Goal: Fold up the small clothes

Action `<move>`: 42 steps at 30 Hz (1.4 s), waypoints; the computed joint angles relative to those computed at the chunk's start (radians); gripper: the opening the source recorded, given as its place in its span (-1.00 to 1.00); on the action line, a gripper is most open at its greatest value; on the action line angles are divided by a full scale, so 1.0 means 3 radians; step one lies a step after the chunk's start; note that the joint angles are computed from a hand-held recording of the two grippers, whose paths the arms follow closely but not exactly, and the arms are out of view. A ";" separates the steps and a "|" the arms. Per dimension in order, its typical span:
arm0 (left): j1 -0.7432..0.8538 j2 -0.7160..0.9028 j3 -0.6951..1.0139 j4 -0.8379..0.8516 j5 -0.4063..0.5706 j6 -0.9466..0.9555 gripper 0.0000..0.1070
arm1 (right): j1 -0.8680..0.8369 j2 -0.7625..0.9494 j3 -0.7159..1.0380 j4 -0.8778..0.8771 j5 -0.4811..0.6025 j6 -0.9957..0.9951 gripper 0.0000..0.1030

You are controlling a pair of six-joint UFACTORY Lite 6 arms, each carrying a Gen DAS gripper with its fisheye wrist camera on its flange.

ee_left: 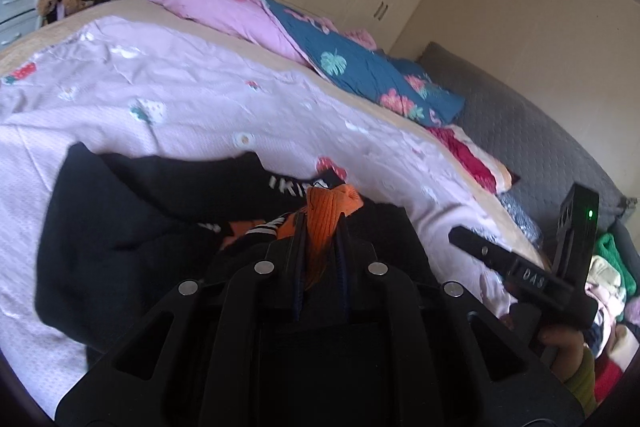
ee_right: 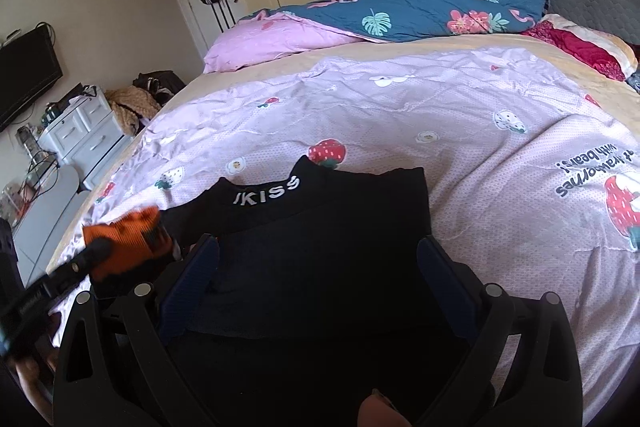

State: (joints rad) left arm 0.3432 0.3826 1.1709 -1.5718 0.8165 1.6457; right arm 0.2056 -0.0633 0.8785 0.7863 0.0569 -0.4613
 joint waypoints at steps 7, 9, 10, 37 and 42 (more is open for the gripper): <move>-0.0234 0.0187 0.0026 0.0217 -0.0136 -0.0055 -0.88 | -0.0216 0.0043 0.0009 0.0599 0.0103 -0.0563 0.91; -0.0254 0.0198 0.0028 0.0286 -0.0171 -0.0072 -0.88 | -0.0246 0.0067 0.0025 0.0555 0.0140 -0.0521 0.91; -0.0249 0.0225 0.0052 0.0343 -0.0143 -0.0111 -0.87 | -0.0252 0.0092 0.0039 0.0461 0.0158 -0.0430 0.91; 0.0596 0.0543 0.0837 0.0650 -0.0448 -0.0868 0.75 | 0.0684 0.1353 0.0757 0.1168 0.0355 -0.1076 0.42; 0.0878 0.0728 0.1146 0.0739 -0.0464 -0.1106 0.75 | 0.0686 0.1452 0.0842 0.1762 0.0437 -0.1544 -0.06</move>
State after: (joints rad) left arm 0.6067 0.6010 1.5146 -1.3501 0.6773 1.3141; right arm 0.4113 0.3723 1.1311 1.3150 0.1879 -0.9245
